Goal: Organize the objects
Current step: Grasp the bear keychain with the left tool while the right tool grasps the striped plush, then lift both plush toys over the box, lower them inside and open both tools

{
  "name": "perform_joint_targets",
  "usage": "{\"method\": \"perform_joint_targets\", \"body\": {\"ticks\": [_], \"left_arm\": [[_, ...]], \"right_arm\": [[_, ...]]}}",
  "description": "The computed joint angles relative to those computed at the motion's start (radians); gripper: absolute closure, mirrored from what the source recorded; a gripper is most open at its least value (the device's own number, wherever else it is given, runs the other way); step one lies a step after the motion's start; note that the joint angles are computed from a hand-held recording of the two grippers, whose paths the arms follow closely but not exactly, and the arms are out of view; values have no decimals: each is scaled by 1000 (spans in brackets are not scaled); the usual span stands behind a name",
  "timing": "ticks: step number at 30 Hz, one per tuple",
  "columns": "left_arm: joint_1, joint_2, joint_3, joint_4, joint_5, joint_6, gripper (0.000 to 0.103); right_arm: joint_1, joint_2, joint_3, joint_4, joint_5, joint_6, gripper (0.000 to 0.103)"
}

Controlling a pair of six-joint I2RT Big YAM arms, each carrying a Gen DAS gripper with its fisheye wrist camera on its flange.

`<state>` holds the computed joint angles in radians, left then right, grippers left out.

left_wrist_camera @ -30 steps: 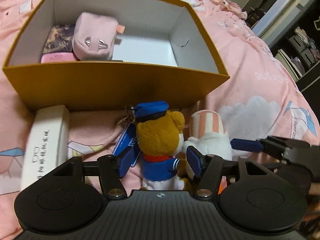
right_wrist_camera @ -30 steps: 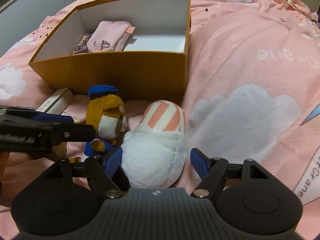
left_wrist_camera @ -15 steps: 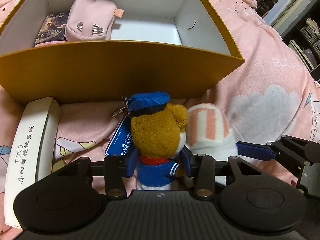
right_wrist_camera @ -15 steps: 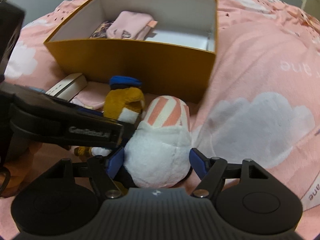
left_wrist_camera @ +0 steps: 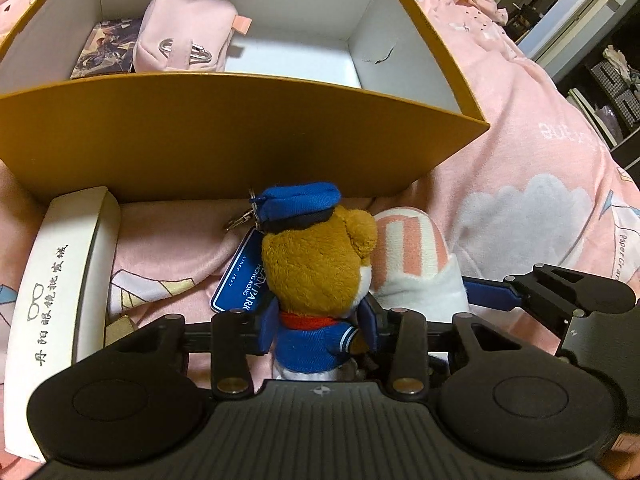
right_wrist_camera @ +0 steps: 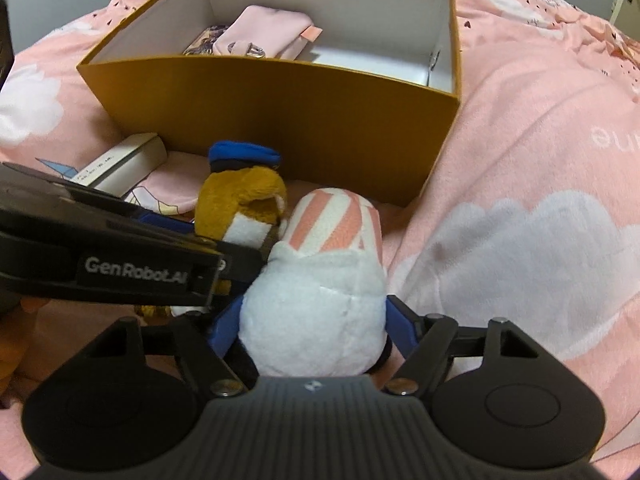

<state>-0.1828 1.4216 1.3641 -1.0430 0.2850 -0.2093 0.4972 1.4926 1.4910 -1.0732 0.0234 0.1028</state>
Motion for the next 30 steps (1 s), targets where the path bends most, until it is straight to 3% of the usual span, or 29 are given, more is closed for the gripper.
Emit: {"method": "perform_joint_targets", "body": {"ticks": [7, 14, 23, 30], "left_arm": [[19, -46, -18, 1, 27, 2, 59], [37, -121, -26, 16, 28, 12, 60], [60, -174, 5, 97, 67, -24, 60], [72, -144, 79, 172, 52, -40, 61]], "right_arm": [[-22, -31, 8, -17, -53, 19, 31], [-33, -72, 46, -15, -80, -18, 31], [-41, -76, 138, 13, -102, -77, 31], [-40, -50, 221, 82, -91, -145, 31]]}}
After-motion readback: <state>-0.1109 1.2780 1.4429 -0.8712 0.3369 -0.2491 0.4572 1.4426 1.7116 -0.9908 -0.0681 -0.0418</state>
